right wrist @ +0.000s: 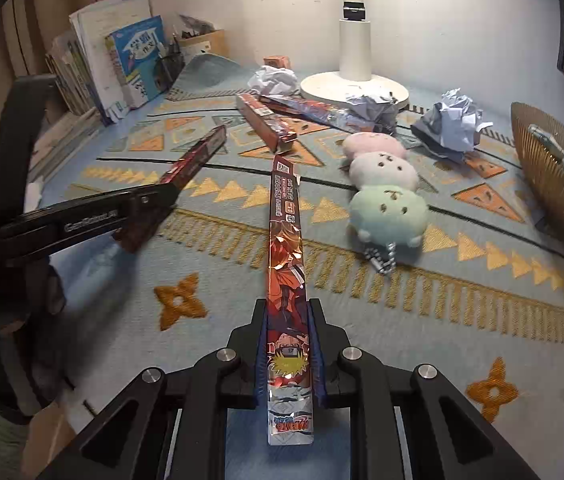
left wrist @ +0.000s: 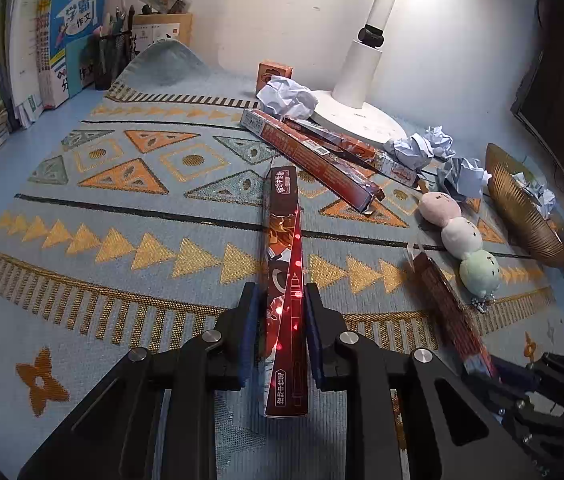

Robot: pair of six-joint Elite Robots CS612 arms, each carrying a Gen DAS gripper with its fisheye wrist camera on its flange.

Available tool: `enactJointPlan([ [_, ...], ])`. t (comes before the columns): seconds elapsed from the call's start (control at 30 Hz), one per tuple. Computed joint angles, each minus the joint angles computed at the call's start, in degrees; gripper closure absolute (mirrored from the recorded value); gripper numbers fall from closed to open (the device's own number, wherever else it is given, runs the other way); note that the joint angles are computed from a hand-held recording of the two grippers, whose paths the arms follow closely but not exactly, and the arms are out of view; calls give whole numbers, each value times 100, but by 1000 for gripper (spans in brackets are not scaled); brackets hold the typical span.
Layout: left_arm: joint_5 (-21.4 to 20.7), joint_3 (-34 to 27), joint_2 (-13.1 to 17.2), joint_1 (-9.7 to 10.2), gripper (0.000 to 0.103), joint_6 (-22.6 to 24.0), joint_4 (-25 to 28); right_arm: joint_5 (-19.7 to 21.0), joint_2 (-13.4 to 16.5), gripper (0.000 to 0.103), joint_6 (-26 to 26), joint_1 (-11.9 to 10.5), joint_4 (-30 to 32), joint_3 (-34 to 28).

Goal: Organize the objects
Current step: 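Carry both snack boxes over the gold bowl and open both grippers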

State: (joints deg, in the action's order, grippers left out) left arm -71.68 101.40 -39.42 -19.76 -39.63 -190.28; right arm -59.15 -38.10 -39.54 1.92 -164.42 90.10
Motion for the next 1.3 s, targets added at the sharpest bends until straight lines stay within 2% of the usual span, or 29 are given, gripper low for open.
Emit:
enactJointPlan([
  [0.13,43,-10,-7,-12,84,22,56,405,26,85,-39,-93,-107,119],
  [0.37,65,-16,-11,-13,84,45,95,116,11,85,-93,-33,-768,320],
  [0.43,155,-37,-21,-43,85,128,187,182,-14,85,-125,-44,-680,333],
  [0.5,253,-60,-30,-89,87,295,166,445,-50,85,-69,-102,-391,297],
  [0.67,105,-212,-118,-152,89,427,-207,1149,-205,85,457,-391,-388,271],
  [0.77,12,-549,-121,-229,89,822,-243,1508,-255,85,1039,-656,-790,178],
  [0.87,-350,-1092,-8,-264,89,1135,-84,1626,-176,85,1925,-911,-1398,-90],
  [0.9,-516,-1303,57,-272,89,1193,-11,1524,-119,85,2278,-977,-1655,-213],
  [0.97,-940,-1789,232,-273,89,1246,178,1053,31,85,3019,-1067,-1992,-545],
  [1.07,-1248,-2585,549,-340,89,1419,644,269,268,85,3589,-1096,-1886,-1112],
  [1.17,-1448,-3294,900,-413,87,1512,1008,-269,536,85,3785,-1085,-1338,-1737],
  [1.2,-1528,-3501,1018,-426,77,1504,1107,-424,637,82,3772,-1071,-1123,-1961],
  [1.23,-1598,-3665,1112,-435,59,1480,1196,-488,718,73,3670,-1062,-896,-2149],
  [1.3,-1615,-3836,1221,-448,51,1452,1305,-917,813,67,3398,-1015,-315,-2469],
])
